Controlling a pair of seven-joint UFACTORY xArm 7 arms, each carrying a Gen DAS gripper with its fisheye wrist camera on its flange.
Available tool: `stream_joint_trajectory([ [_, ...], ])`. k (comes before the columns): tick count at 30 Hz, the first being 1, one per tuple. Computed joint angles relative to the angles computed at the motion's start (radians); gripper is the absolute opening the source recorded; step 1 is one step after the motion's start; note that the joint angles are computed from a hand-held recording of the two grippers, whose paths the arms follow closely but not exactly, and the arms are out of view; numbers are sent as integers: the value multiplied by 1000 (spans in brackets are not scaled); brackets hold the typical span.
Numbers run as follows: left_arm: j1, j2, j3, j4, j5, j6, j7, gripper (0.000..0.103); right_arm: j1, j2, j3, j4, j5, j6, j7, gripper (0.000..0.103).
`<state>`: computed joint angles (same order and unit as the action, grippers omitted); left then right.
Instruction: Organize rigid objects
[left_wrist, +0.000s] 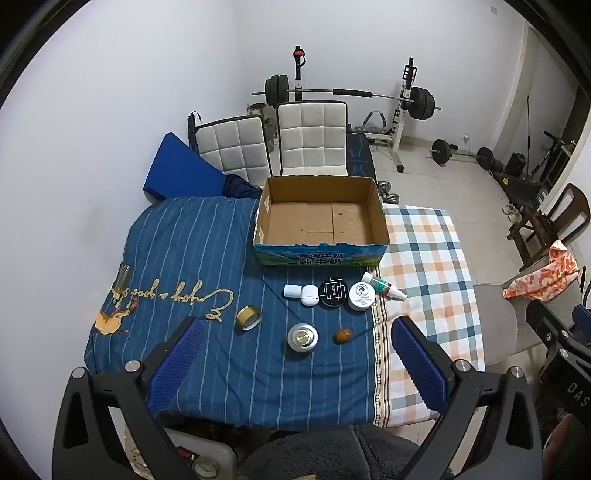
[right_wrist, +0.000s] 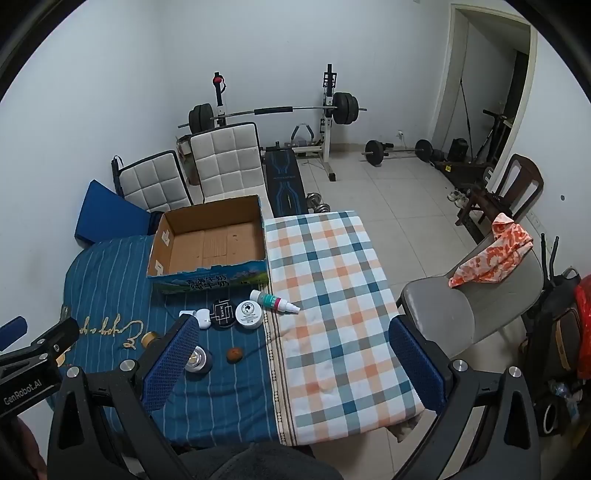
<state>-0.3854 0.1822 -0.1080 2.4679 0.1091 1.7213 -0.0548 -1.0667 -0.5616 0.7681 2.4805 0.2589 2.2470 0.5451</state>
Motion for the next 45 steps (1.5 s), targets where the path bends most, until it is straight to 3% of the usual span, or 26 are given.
stream_joint_trajectory([
  [2,0,-3,0,-5,0,-3,2,103,-8,9,8,10,9,10,9,103],
  [4,1,-9,-1,-14,1,-7,7,103,34,-12,-25,-44,5,-26,10,103],
  [8,-8,23,2,42,5,28,-5,103,40,-2,0,-41,-24,-20,11,103],
  [15,-1,-37,-7,-76,9,-27,-9,103,15,8,27,-13,-38,-10,12,103],
  [16,-3,-9,-10,-34,18,-15,-7,103,23,-12,-4,-55,-22,-29,-2,103],
  [26,-10,18,4,18,12,9,-4,103,26,5,18,-39,-39,-23,6,103],
  [29,-7,11,6,3,9,1,-7,103,91,-27,-32,-126,-50,-64,-3,103],
  [35,5,1,4,-16,6,-9,-9,103,134,-14,5,-156,-98,-87,20,103],
  [45,-11,74,20,115,11,44,2,103,149,1,26,-151,-124,-89,37,103],
])
